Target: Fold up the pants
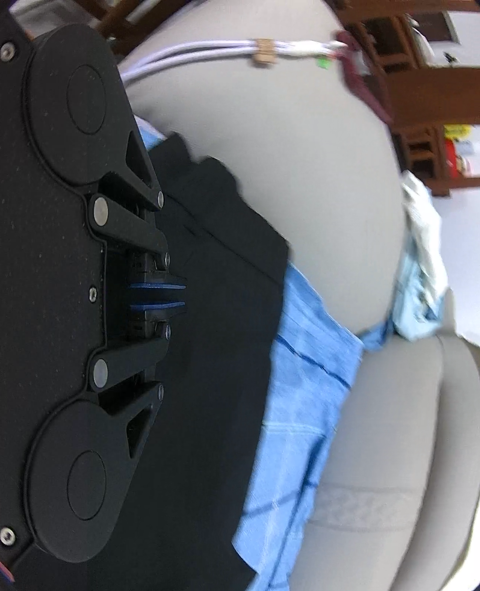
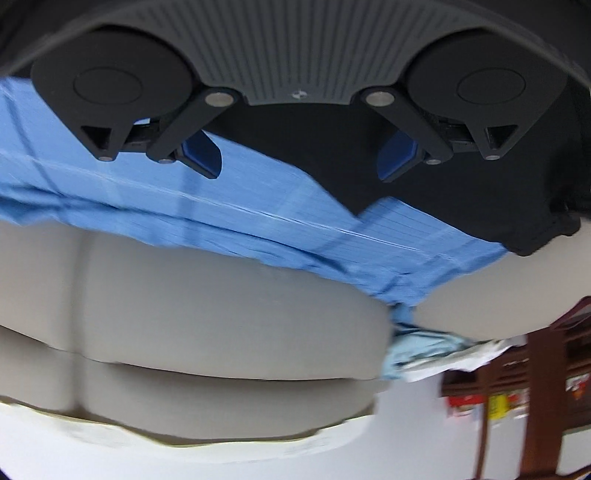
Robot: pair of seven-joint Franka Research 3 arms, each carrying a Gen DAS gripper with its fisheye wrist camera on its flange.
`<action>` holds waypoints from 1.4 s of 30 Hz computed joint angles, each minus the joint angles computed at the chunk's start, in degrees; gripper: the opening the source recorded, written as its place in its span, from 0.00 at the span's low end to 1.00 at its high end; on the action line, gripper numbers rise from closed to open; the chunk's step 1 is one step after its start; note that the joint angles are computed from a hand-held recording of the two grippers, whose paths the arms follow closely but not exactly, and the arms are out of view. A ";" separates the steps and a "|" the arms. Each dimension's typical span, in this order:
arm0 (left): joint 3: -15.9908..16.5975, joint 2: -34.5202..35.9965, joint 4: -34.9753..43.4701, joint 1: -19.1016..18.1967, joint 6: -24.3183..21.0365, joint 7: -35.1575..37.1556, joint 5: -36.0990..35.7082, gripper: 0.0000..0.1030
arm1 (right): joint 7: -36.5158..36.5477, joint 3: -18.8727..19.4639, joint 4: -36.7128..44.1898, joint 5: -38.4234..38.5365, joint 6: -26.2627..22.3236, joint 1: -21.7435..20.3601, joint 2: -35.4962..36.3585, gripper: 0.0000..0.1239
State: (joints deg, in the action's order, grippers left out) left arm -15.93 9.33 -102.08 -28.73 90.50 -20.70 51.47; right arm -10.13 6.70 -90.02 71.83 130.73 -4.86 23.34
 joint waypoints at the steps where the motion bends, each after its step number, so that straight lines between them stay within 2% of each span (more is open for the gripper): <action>1: -0.07 -0.43 -1.32 -0.09 -0.11 -1.44 -0.51 0.09 | 0.82 0.33 0.44 -0.94 0.29 1.03 0.30 0.80; 4: -0.81 -1.52 -5.37 -1.05 -1.76 -4.63 1.13 0.10 | 4.49 0.81 2.42 -5.10 2.40 4.20 2.10 0.80; 6: -1.26 -2.12 -7.28 -1.20 -1.49 -4.32 2.52 0.10 | 8.51 0.64 4.31 -9.99 2.27 5.80 3.80 0.67; 7: -1.44 -2.03 -7.53 -1.29 -1.62 -4.00 3.14 0.10 | 11.49 0.34 5.63 -12.96 0.72 6.16 4.75 0.42; 8: -1.58 -1.95 -7.87 -1.43 -1.78 -3.95 3.74 0.10 | 12.19 0.89 5.57 -13.12 0.80 5.93 4.99 0.29; 9: -1.68 -1.95 -8.21 -1.54 -1.85 -4.06 4.27 0.10 | 10.31 1.91 4.14 -11.39 2.25 5.25 4.31 0.24; 10: -1.76 -2.11 -8.86 -1.64 -1.73 -4.42 4.81 0.10 | 7.82 2.62 2.25 -9.62 5.43 5.19 3.28 0.09; 12: -1.76 -2.16 -9.11 -1.59 -1.57 -4.05 5.55 0.10 | 3.61 3.82 0.55 -4.97 10.59 4.92 2.66 0.06; 13: -1.80 -2.37 -9.54 -1.58 -1.30 -4.31 5.76 0.10 | 4.28 3.71 1.16 -4.09 13.31 5.52 3.24 0.05; 16: -1.99 -3.34 -10.80 -1.49 -0.31 -5.79 5.97 0.10 | 14.27 1.29 6.32 -10.65 20.74 9.27 7.73 0.03; 18: -2.12 -4.43 -11.80 -1.26 0.66 -7.41 5.84 0.10 | 20.75 0.67 10.00 -13.97 22.04 9.88 10.29 0.05; 19: -2.19 -5.08 -12.48 -1.08 1.27 -8.65 5.75 0.10 | 22.60 0.56 10.47 -15.13 24.25 10.35 10.68 0.10; 21: -2.57 -6.05 -13.43 -0.92 1.75 -10.97 5.66 0.10 | 21.66 2.87 10.02 -14.01 26.62 8.64 10.26 0.29; 22: -2.82 -6.68 -14.05 -0.91 2.23 -12.28 5.82 0.13 | 20.09 4.90 9.60 -12.35 25.93 6.66 9.84 0.39; 23: -3.12 -7.25 -14.62 -0.94 2.47 -13.38 6.06 0.20 | 17.96 7.10 8.28 -10.01 24.06 4.19 8.59 0.51; 24: -3.45 -7.77 -15.17 -1.01 2.49 -14.45 6.57 0.24 | 15.75 8.45 6.84 -7.77 22.62 2.63 7.29 0.55; 26: -4.16 -8.30 -15.67 -1.31 0.95 -16.40 7.80 0.36 | 8.45 9.83 2.50 -1.94 19.40 -0.44 3.60 0.59; 29: -4.58 -9.28 -16.32 -1.41 -1.70 -19.74 8.39 0.47 | -0.89 9.38 -5.13 3.94 13.87 -2.99 -2.58 0.63; 34: -3.49 -15.22 -22.00 1.71 6.19 -26.95 5.24 0.52 | -11.46 5.59 -18.48 6.32 1.92 -4.93 -12.29 0.68; 36: -3.47 -16.55 -23.50 3.15 8.91 -27.97 5.08 0.52 | -16.18 3.51 -23.95 4.72 -2.70 -5.05 -15.97 0.68; 37: -3.65 -16.84 -23.87 3.70 9.58 -28.18 5.09 0.49 | -18.19 2.59 -25.96 3.57 -4.08 -4.72 -17.36 0.68; 39: -4.53 -15.77 -22.52 4.29 6.86 -28.03 4.06 0.23 | -22.26 0.92 -30.02 2.24 -5.80 -3.81 -20.14 0.68; 40: -4.91 -15.45 -22.13 4.24 5.50 -27.50 3.91 0.18 | -23.55 0.15 -31.54 1.51 -6.38 -3.23 -21.17 0.68; 42: -5.83 -15.24 -21.83 3.72 3.34 -29.30 5.02 0.14 | -24.64 -1.04 -33.78 0.89 -5.97 -1.67 -22.60 0.68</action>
